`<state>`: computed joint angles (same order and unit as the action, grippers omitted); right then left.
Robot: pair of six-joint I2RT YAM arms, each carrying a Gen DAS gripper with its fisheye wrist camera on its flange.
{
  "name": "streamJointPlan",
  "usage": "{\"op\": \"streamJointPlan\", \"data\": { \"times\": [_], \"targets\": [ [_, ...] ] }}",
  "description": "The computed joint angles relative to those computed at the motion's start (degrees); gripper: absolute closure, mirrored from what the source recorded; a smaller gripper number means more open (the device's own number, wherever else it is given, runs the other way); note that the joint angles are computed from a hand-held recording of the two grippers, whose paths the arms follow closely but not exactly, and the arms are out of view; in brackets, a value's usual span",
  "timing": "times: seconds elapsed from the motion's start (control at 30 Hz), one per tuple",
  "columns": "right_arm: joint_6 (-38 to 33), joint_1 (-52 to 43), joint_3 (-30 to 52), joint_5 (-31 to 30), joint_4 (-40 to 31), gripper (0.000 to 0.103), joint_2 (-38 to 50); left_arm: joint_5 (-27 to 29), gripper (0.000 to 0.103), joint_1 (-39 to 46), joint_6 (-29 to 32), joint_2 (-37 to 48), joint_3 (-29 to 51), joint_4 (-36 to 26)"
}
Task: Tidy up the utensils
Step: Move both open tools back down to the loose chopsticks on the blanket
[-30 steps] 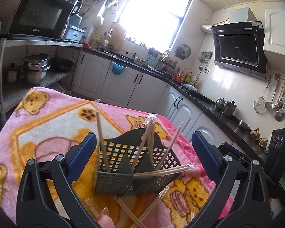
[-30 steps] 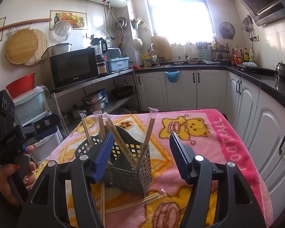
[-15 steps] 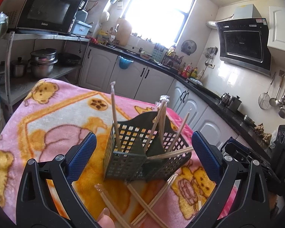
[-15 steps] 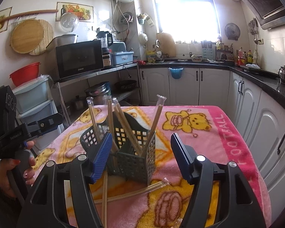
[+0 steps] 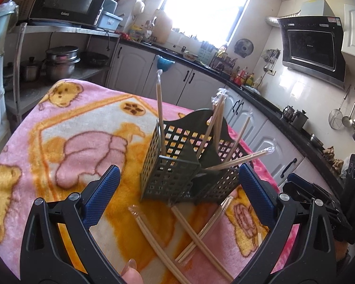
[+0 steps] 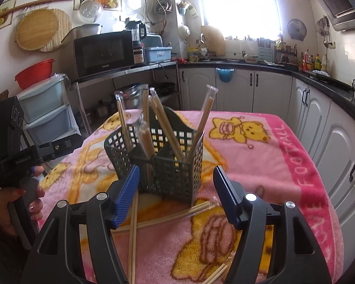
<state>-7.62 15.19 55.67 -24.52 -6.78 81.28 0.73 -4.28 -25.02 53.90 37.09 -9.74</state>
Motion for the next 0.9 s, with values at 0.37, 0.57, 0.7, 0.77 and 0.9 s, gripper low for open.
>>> {"op": "streamJointPlan", "data": {
  "times": [0.37, 0.57, 0.7, 0.77, 0.9],
  "targets": [
    [-1.03, 0.99, -3.81, -0.01, -1.11, 0.041, -0.34, -0.34, 0.011, -1.35, -0.22, 1.55, -2.61, -0.31],
    [-1.40, 0.90, -5.25, -0.12, -1.94, 0.041, -0.10, -0.82, 0.011, -2.00, -0.94, 3.17, -3.61, -0.48],
    [-1.58, 0.59, -5.78, 0.17, -2.13, 0.041, 0.60, -0.91, 0.011, -2.30, -0.71, 5.24, -3.77, -0.34],
    [-1.61, 0.22, -6.26, 0.14, -2.09, 0.041, 0.65, -0.85, 0.011, -2.41, -0.84, 6.46, -3.71, -0.52],
    [-1.65, -0.70, -6.79, 0.03, -1.95, 0.041, 1.02, -0.73, 0.011, -2.66, -0.59, 8.53, -3.93, -0.27]
  ]
}}
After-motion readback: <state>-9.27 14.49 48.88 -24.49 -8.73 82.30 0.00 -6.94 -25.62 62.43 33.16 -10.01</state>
